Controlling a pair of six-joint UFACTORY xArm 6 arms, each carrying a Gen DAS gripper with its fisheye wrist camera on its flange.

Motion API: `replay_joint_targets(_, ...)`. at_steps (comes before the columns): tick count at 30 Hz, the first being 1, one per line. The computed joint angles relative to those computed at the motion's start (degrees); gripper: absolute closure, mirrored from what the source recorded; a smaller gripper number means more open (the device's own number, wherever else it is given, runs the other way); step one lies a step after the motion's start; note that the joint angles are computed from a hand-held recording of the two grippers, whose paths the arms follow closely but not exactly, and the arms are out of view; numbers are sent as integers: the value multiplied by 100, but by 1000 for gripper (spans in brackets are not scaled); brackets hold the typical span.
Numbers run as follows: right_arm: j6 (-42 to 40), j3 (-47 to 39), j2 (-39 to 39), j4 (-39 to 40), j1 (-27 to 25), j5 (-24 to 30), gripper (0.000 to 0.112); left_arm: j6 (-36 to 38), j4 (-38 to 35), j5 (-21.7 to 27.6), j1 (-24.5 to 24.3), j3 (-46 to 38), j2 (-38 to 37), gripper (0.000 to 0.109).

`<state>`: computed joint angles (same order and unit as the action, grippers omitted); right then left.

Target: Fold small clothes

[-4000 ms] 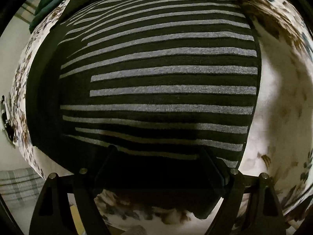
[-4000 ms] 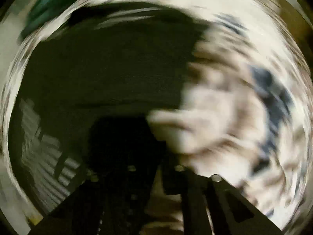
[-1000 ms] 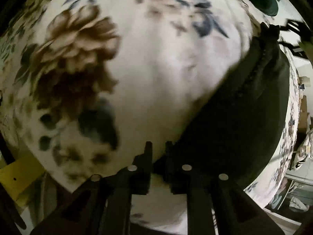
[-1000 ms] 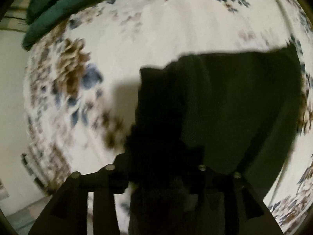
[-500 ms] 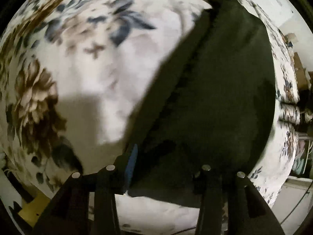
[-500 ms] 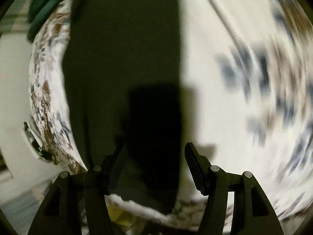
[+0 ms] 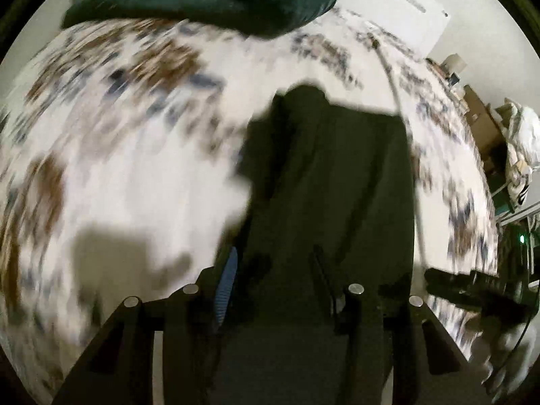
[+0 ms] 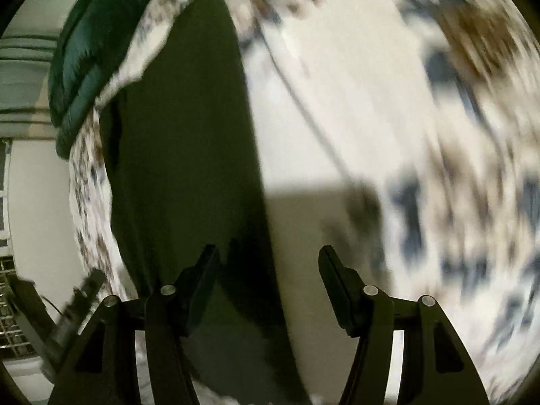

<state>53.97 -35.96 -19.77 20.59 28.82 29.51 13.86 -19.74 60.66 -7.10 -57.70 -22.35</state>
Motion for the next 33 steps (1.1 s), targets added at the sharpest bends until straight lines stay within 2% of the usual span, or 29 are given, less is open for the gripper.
replay_joint_targets(3, -775, -363, 501, 599, -614, -488, 49, -132, -46, -435, -375, -1001, 1385, 67)
replay_joint_targets(5, -1552, -725, 995, 1502, -931, -727, 49, -110, -99, -393, -473, -1768, 2273, 67)
replay_joint_targets(8, -2274, -1307, 1744, 2378, -1226, -769, 49, 72, -130, -362, -569, -2421, 3019, 69)
replay_joint_targets(10, -2472, -1611, 2115, 2511, -1366, -630, 49, 343, -328, -362, -570, -2540, 3196, 104)
replay_joint_targets(11, -2628, -1694, 2229, 2605, -1430, -566, 49, 375, -418, -310, -547, -2708, 3324, 104)
replay_joint_targets(12, -2831, -1706, 2223, 2670, -1582, -447, 58, 462, -594, -207, -490, -2791, 3369, 105)
replay_joint_targets(14, -2562, -1963, 2431, 2300, -1585, -374, 88, 524, -906, -63, -332, -3000, 3511, 105)
replay_joint_targets(15, -2457, -1973, 2443, 2084, -1597, -403, 97, 532, -1030, 33, -265, -3119, 3604, 105)
replay_joint_targets(18, -1567, -2248, 2672, 931, -1638, -306, 100, 490, -1197, 309, -85, -3507, 4007, 105)
replay_joint_targets(21, -855, -2802, 3080, -221, -1601, 159, 100, 451, -1323, 592, 10, -3796, 4332, 104)
replay_joint_targets(23, -651, -2986, 3107, -708, -1545, 461, 98, 469, -1459, 793, 99, -3842, 4323, 100)
replay_joint_targets(25, -814, -2952, 2963, -627, -1509, 570, 94, 552, -1541, 1054, 196, -3820, 4195, 98)
replay_joint_targets(26, -979, -2812, 2779, -424, -1481, 580, 85, 613, -1461, 1167, 255, -3684, 3989, 98)
replay_joint_targets(27, -1134, -2613, 2566, -238, -1448, 528, 76, 733, -1410, 1164, 301, -3466, 3751, 95)
replay_joint_targets(29, -1332, -2121, 2026, 78, -1290, 459, 68, 1079, -1370, 1223, 462, -2801, 3033, 88)
replay_joint_targets(31, -1442, -1444, 1346, 582, -1039, 376, 65, 1267, -1245, 1287, 636, -2060, 2264, 68)
replay_joint_targets(33, -1264, -843, 744, 820, -750, 330, 63, 1362, -1150, 1570, 877, -1300, 1499, 64)
